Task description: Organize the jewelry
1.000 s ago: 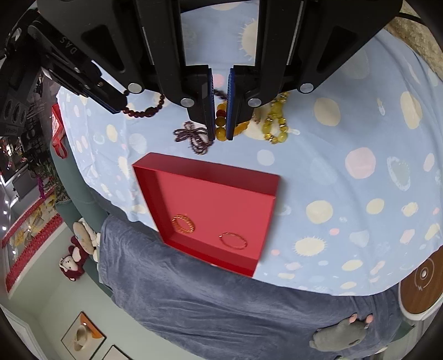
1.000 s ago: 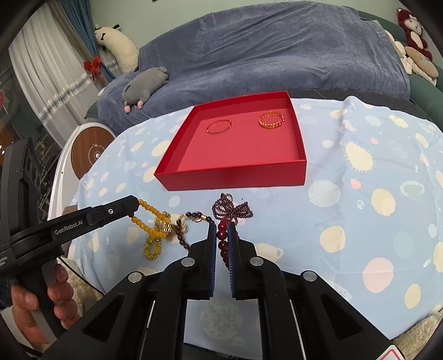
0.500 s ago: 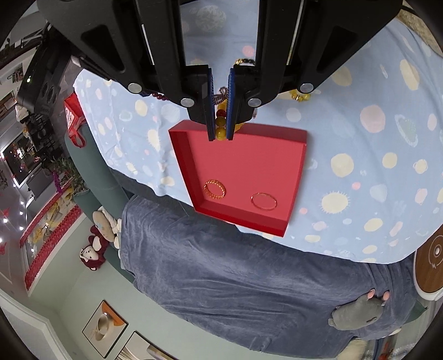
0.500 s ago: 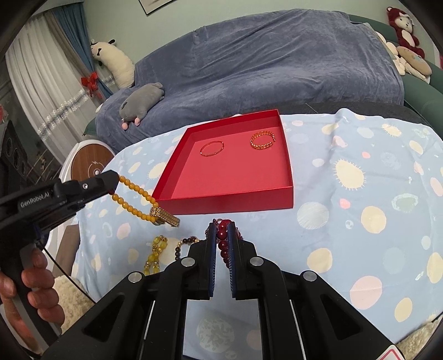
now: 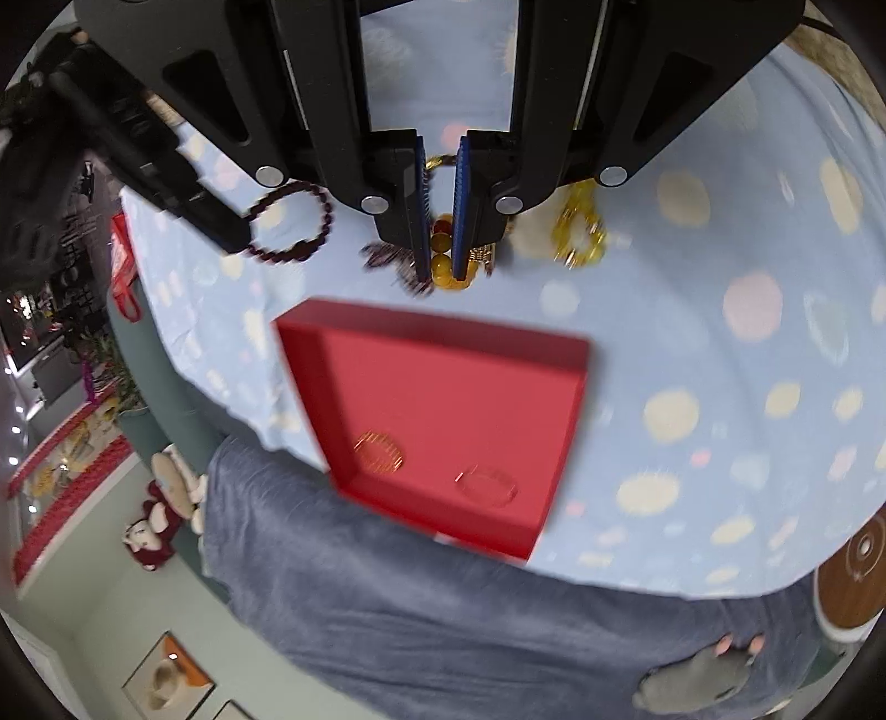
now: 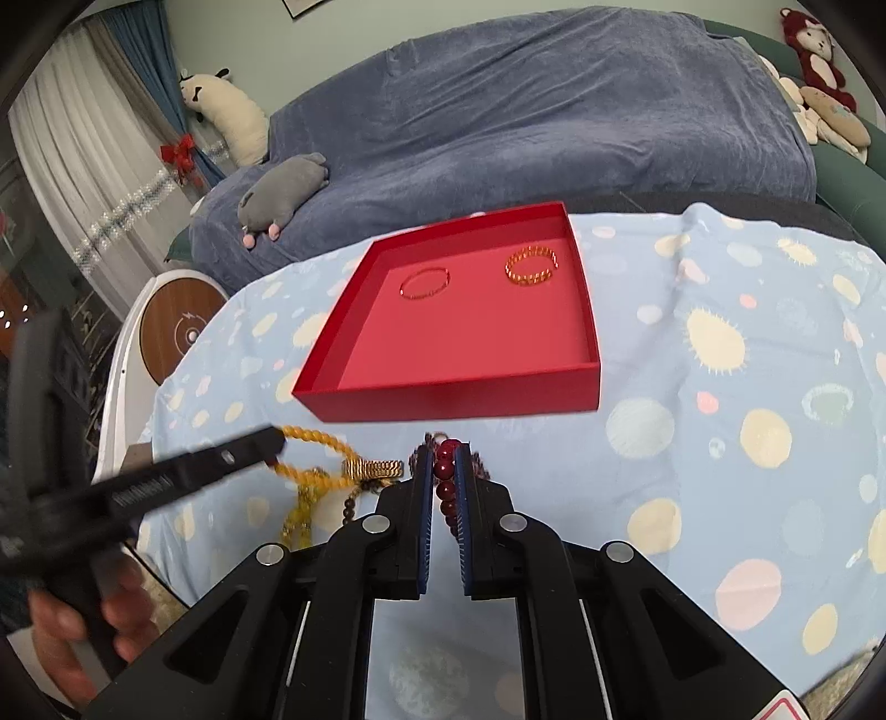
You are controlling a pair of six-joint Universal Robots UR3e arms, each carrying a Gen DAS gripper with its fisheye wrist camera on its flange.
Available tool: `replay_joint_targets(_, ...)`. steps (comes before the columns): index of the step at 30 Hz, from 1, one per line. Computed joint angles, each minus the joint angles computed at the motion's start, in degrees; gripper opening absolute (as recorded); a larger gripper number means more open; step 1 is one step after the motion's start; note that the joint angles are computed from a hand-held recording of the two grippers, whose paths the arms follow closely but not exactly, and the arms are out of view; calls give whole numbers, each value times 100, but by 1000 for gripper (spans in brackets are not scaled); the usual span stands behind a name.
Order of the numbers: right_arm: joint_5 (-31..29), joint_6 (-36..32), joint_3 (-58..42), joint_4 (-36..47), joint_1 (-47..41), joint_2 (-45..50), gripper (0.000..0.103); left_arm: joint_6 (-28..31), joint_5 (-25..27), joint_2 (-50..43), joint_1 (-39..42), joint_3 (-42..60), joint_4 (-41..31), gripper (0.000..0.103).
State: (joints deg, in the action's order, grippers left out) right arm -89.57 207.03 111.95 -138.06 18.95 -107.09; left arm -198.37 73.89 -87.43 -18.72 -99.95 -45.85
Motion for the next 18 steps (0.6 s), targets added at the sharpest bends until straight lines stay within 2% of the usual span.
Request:
replay_joint_targets(6, -4, 117, 203, 100, 133, -99, 7, 191, 220, 125, -113, -465, -182, 8)
replay_joint_targets(7, -27, 146, 219, 96, 172, -98, 7, 140, 452, 118, -193, -451, -243, 12)
replay_joint_targets(8, -35, 162, 233, 91, 187, -102, 7, 69, 723, 96, -280, -414, -280, 28)
replay_joint_targets(10, -44, 186, 238, 73, 206, -90, 7, -164, 1145, 143, -338, -443, -202, 49)
replay_joint_targets(12, -49, 177, 259, 47, 211, -98, 7, -318, 1041, 289, -173, -585, -5, 49)
replay_joint_targets(14, -51, 178, 265, 21, 226, -79, 7, -277, 799, 279, -33, -520, -8, 49)
replay_joint_targets(18, -35, 182, 230, 6, 222, -25, 7, -115, 667, -109, -165, -227, 44, 49)
